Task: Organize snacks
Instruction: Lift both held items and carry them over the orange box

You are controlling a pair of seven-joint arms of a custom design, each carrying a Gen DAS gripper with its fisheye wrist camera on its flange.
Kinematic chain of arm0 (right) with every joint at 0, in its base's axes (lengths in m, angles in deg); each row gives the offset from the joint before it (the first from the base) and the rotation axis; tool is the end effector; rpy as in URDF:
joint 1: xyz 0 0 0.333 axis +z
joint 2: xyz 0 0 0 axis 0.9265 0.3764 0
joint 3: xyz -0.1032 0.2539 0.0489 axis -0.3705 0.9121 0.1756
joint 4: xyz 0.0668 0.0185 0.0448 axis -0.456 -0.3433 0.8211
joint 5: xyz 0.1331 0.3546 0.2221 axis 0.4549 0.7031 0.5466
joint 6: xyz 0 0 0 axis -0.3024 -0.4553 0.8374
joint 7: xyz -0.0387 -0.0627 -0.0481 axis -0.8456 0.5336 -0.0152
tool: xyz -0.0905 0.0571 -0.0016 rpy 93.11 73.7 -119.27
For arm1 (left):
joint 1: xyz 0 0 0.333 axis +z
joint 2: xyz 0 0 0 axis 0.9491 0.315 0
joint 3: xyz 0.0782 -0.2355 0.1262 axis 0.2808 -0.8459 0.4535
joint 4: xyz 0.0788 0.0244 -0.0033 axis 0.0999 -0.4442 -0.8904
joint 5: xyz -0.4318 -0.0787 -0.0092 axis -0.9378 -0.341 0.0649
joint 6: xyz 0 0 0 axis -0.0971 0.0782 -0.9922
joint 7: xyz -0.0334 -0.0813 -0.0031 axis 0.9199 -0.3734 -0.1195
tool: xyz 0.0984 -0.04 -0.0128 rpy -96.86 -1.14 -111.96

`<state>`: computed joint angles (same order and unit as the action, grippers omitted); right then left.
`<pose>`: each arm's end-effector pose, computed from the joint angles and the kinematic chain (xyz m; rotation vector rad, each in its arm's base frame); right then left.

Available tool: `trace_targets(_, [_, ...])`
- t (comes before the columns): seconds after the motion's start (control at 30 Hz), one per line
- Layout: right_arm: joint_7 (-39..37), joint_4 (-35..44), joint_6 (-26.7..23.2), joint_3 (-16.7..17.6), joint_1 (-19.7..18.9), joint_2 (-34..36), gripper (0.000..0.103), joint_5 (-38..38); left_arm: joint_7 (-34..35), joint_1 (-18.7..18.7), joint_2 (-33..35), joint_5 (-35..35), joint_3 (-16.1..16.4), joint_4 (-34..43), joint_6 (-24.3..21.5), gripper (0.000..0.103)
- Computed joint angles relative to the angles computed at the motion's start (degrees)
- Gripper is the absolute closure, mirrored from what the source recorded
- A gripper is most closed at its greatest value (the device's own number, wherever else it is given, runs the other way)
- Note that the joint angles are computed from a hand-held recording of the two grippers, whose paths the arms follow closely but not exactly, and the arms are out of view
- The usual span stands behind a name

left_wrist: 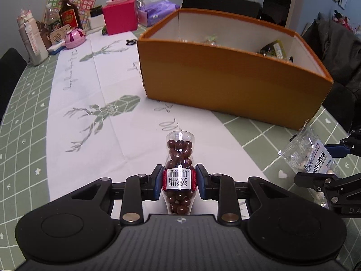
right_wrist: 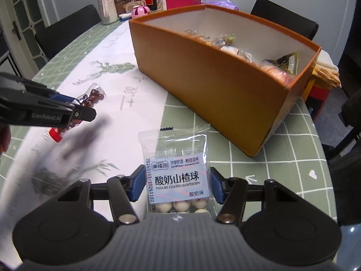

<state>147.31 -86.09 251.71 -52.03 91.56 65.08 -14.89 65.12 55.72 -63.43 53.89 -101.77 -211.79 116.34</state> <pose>0.4728 0.2571 0.3970 -2.0290 1.5554 -0.3930 0.5224 -0.3225 0.3932 -1.5477 2.1851 -0.6866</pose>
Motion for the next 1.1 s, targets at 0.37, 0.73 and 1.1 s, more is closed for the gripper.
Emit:
trace_targets(0.37, [5.4,3.9,-6.7,1.2,-2.6,-5.6,0.047,-4.4,3.1,0.6,-3.6,-0.7,-1.4,1.2,0.4,0.068])
trace_targets(0.73, [5.7,10.4,-8.8,-0.5,-4.7,-4.6,0.047,-4.9,7.2,-0.3,-0.2,-1.3,-1.5,10.7,-3.9,0.069])
trace_targets(1.1, [3.1,20.0,-7.7,-2.3,-6.9,2.9,0.047,-1.7,15.4,-4.4,12.0,-0.5,1.3,28.6,-6.9,0.068])
